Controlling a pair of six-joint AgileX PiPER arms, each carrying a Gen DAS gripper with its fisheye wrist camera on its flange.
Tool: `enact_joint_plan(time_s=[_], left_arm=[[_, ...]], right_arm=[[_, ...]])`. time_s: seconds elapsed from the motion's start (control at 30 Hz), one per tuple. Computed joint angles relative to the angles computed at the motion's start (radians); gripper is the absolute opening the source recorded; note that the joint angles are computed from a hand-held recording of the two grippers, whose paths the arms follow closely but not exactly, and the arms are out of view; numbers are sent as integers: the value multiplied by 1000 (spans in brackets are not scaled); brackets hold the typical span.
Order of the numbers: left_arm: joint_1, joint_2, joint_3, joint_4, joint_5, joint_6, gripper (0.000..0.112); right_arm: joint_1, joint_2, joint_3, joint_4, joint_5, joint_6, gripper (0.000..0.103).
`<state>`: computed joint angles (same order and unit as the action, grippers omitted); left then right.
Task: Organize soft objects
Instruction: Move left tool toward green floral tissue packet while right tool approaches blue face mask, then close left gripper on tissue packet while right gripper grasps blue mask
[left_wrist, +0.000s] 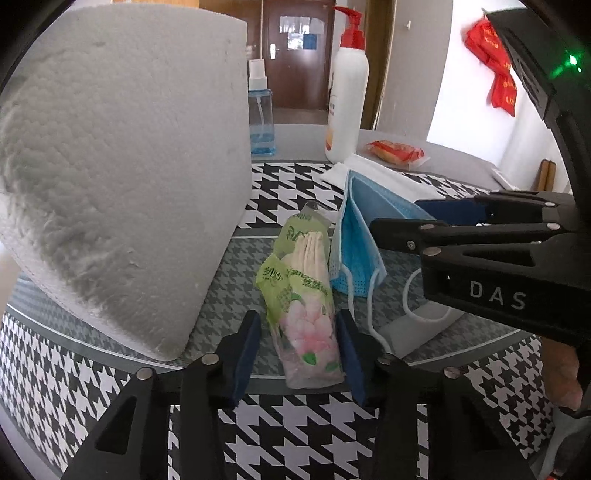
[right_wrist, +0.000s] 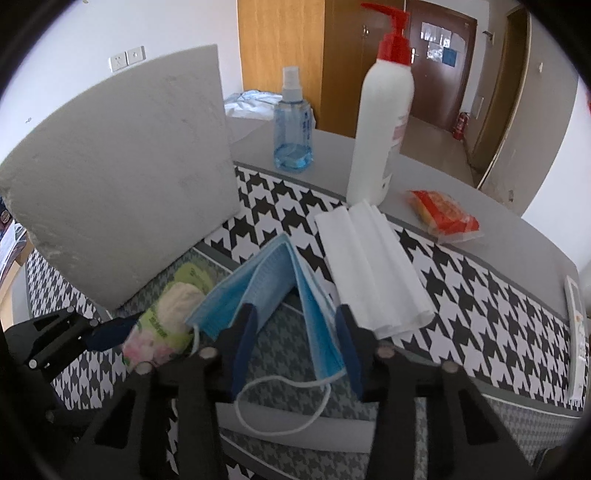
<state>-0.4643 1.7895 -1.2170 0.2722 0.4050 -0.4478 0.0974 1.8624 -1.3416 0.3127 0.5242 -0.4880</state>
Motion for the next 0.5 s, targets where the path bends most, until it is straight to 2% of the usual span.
enact_joint_plan(time_s=[0.23, 0.4, 0.5], left_arm=[[4, 3, 0, 7, 1, -9, 36], [3, 5, -2, 16, 0, -12, 35], [3, -7, 10, 22, -5, -17, 31]], right_arm=[[1, 2, 7, -31, -20, 34, 12], [-21, -11, 10, -15, -8, 28, 6], [-24, -20, 12, -25, -3, 43, 5]])
